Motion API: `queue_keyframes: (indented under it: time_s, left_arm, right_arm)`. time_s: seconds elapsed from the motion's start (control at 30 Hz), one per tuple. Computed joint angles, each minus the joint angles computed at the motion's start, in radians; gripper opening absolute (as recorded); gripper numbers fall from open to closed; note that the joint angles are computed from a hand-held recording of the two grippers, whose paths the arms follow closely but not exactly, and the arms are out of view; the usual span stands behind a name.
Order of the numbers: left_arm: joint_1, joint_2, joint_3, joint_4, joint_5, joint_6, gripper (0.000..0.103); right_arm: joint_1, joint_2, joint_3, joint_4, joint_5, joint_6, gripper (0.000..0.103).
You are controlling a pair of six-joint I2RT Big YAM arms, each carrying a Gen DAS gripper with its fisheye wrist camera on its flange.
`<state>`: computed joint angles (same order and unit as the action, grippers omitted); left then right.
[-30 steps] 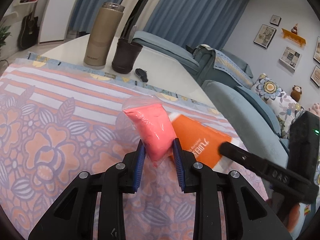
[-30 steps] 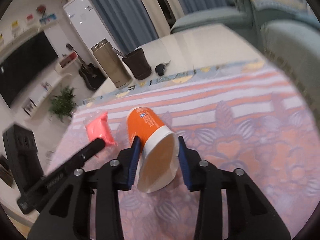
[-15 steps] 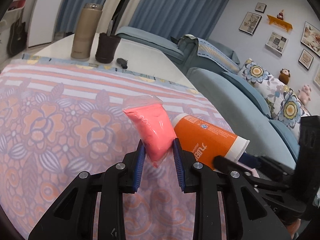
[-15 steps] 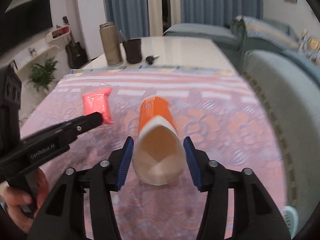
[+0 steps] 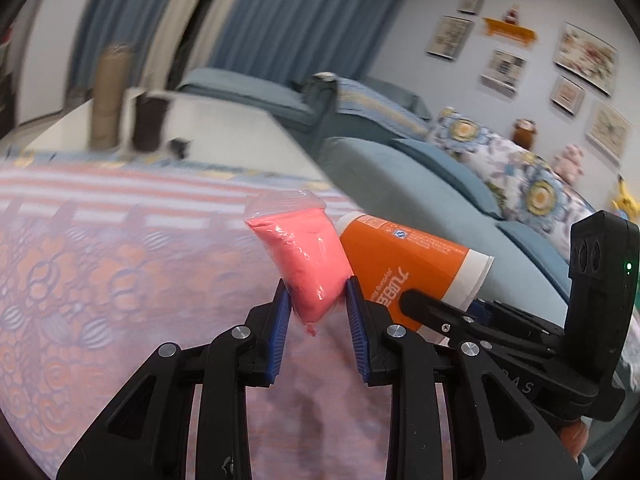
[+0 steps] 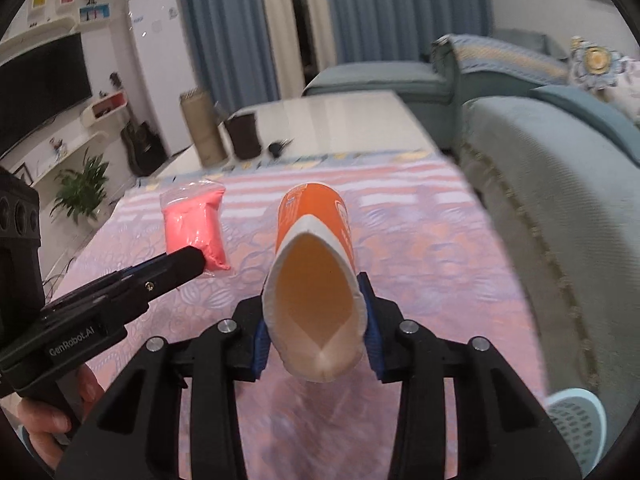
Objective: Collect trash
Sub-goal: 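Carry the pink packet and orange cup to the basket and release both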
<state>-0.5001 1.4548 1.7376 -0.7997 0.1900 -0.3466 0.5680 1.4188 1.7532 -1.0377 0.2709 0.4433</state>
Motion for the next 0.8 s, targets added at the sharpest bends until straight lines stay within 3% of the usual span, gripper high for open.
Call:
queue_keyframes:
  time_s: [0.27,0.4,0.53,0.67,0.8]
  left_arm:
    - [-0.199,0.09,0.199,-0.081,-0.039,0.076,0.026]
    - [-0.285,0.158,0.29,-0.136,-0.028,0.094,0.026]
    - [-0.352,0.252,0.393,-0.218,0.008,0.11,0.026]
    - [-0.392,0.339,0.478,-0.317,0.072,0.128,0.026]
    - [-0.419,0.388,0.5,-0.374,0.122,0.142,0.027]
  right_arm:
    - [-0.04,-0.237,-0.146,-0.09,0.176,0.095,0.035]
    - [-0.083,-0.338,-0.219,-0.205,0.245,0.165,0.035]
    - [-0.182,-0.426,-0.306,-0.309,0.208,0.238,0.035]
    - [-0.312,-0.47,-0.37,-0.383,0.119,0.264,0.038]
    - [-0.421,-0.503,-0.431,-0.427,0.017,0.275,0.042]
